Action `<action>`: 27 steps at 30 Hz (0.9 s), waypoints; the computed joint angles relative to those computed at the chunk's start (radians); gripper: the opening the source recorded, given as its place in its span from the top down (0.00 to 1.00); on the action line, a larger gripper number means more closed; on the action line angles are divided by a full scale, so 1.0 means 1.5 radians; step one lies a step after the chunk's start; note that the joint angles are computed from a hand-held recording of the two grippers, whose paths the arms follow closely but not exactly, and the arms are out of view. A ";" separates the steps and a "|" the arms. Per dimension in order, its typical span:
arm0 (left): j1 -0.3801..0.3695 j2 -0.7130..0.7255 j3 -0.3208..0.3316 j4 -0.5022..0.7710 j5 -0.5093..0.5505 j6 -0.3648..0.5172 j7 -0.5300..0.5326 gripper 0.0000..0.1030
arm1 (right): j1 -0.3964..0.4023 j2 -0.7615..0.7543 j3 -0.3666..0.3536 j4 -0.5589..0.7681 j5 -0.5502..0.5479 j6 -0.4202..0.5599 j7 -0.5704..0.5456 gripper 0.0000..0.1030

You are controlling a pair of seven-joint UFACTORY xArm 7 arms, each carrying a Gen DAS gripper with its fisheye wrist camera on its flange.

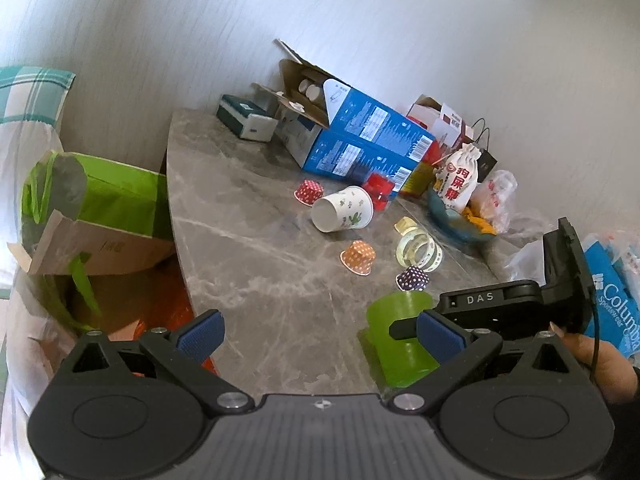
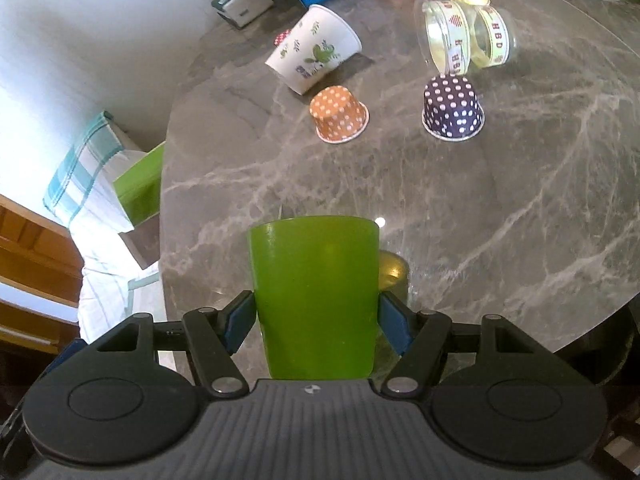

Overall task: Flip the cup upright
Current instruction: 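Close the left tool on the green cup while the right tool releases it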

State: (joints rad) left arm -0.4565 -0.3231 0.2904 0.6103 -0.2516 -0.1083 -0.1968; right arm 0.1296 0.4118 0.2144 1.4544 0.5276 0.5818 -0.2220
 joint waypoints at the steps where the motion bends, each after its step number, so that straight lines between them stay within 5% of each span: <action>1: -0.021 -0.003 0.019 0.000 -0.003 0.001 0.005 0.00 | 0.001 0.000 -0.001 -0.002 -0.002 -0.003 0.000 0.34; 8: -0.032 0.009 0.025 0.005 -0.017 0.004 0.007 0.00 | 0.014 0.004 -0.008 0.000 -0.043 -0.023 0.015 0.33; 12: 0.008 0.027 -0.018 0.020 -0.020 0.022 -0.006 0.00 | 0.027 -0.002 -0.017 -0.016 -0.090 -0.049 0.020 0.15; 23: -0.008 0.103 -0.028 0.134 -0.164 0.121 0.029 0.00 | -0.034 -0.040 0.044 -0.082 0.042 -0.097 -0.150 0.13; 27: 0.036 0.157 -0.081 0.190 -0.168 0.162 -0.035 0.00 | -0.057 -0.061 0.056 -0.107 0.129 -0.089 -0.259 0.13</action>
State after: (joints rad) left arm -0.4025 -0.0882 0.1687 0.8959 -0.5042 0.1350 -0.2497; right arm 0.0435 0.3209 0.2990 1.2939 0.7205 0.4483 -0.6107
